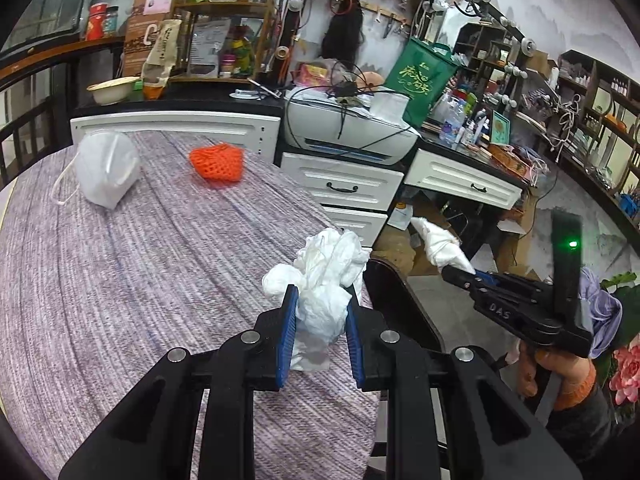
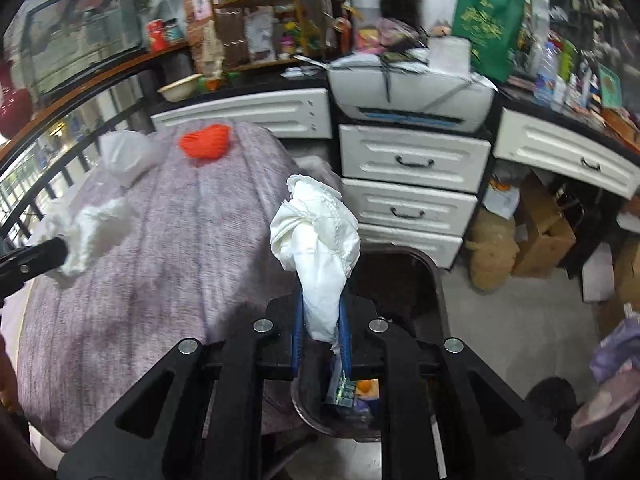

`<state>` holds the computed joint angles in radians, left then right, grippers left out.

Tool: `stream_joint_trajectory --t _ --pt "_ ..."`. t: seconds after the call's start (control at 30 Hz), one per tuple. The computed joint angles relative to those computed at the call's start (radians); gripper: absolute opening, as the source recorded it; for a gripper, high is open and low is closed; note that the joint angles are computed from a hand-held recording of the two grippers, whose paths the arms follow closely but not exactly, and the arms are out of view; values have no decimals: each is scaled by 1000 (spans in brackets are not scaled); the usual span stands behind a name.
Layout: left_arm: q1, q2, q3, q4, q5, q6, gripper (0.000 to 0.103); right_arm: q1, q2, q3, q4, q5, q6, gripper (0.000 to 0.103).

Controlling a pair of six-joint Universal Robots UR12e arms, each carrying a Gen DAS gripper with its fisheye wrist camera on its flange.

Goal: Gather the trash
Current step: 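Carry the white cloth over the black bin and open the right tool, then carry the white tissue over the bin and open the left tool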

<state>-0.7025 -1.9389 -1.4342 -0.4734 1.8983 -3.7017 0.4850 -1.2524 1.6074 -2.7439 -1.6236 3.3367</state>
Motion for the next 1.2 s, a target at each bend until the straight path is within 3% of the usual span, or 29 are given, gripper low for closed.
stream_joint_trajectory --t 0.6,0.67,0.7,0.8,1.2 --pt "-9 -42 60 -33 -59 41 23 -49 72 -15 232 -8 156 15" --pt "-10 -46 66 -35 -65 45 23 -52 76 -16 247 -17 181 20" --pt "-11 -48 69 -37 -67 47 23 -53 78 -17 252 -21 191 27" --pt "-13 -53 75 -43 -72 51 23 -50 76 -11 252 -46 215 63" --pt "-15 -70 100 -59 -106 61 23 -46 35 16 139 -90 229 74"
